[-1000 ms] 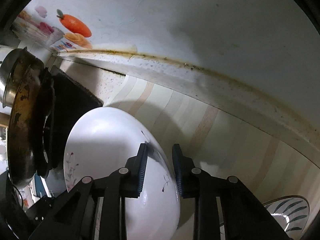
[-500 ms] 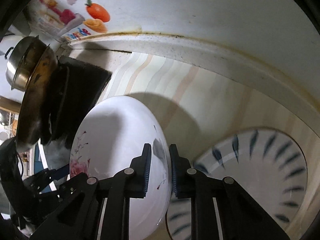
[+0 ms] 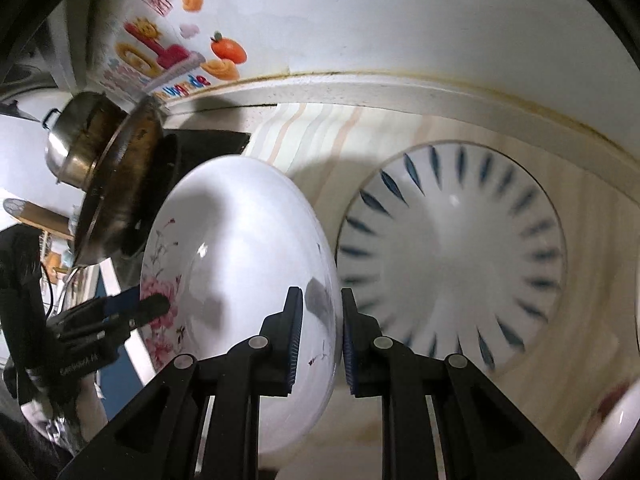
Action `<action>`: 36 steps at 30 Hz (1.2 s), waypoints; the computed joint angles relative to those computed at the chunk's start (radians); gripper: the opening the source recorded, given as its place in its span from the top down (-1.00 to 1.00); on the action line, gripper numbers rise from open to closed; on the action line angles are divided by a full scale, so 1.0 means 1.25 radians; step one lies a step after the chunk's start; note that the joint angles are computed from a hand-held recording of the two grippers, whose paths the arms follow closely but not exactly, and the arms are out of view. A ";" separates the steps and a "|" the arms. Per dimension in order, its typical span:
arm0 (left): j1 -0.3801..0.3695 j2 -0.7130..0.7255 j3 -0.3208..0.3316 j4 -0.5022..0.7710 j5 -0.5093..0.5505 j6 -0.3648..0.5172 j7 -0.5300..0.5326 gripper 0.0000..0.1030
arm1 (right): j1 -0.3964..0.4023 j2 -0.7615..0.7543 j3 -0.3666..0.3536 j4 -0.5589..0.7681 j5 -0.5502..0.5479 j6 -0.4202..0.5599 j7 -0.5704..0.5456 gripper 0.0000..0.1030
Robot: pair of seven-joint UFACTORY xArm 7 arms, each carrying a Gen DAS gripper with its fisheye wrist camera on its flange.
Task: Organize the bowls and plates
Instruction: 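Lift the stacked swirl and pink-rose plates with both grippers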
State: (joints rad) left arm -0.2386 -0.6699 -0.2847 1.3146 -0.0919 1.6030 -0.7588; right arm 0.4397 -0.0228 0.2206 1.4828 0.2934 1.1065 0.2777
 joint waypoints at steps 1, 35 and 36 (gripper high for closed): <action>-0.004 0.010 -0.009 0.020 -0.001 0.007 -0.001 0.09 | -0.004 -0.045 -0.005 -0.036 0.011 0.000 0.005 0.61; -0.269 0.255 -0.127 0.084 -0.042 -0.008 -0.047 0.09 | -0.102 -0.790 -0.085 -0.631 0.090 0.224 0.163 0.61; -0.272 0.257 -0.126 0.086 -0.038 -0.005 -0.047 0.09 | -0.103 -0.790 -0.087 -0.634 0.090 0.223 0.162 0.61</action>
State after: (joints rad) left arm -0.5787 -0.3487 -0.4418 1.4217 -0.1396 1.5962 -0.8176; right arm 0.3115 -1.0104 0.1124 0.6907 0.4063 1.3851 0.4801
